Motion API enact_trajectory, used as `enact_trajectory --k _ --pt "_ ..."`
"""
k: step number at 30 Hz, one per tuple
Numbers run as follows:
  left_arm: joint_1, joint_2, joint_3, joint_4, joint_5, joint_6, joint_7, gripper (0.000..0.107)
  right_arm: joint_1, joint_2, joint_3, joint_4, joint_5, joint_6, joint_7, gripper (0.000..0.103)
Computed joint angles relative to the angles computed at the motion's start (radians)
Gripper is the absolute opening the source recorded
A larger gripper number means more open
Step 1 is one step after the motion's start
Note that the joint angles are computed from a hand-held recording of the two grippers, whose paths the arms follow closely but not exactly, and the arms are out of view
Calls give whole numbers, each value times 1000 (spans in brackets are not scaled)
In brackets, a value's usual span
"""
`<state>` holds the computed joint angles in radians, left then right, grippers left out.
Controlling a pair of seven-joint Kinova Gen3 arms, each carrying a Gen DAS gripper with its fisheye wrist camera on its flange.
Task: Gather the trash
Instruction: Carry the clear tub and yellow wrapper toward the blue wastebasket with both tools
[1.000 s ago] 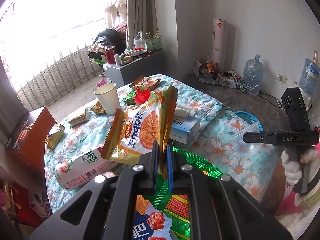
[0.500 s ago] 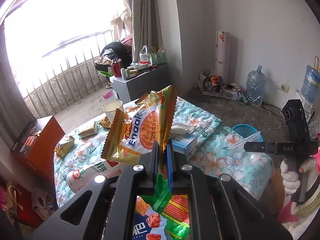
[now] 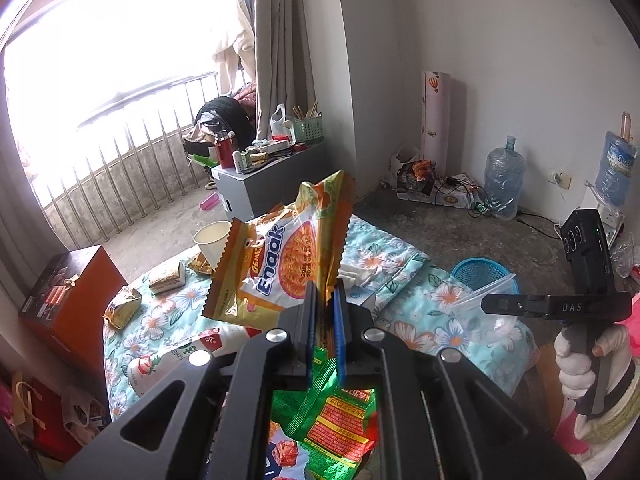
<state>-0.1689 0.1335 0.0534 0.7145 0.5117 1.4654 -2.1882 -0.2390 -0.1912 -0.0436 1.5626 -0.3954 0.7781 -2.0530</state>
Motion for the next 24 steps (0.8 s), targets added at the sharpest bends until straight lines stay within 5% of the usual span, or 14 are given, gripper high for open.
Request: enact_trajectory --k 16,24 --pt "118 32 51 -52 -54 -4 42 7 20 -96 51 86 -20 -56 -4 69" --pt "246 118 99 -181 -121 47 89 7 45 -155 86 140 -9 -81 -28 69"
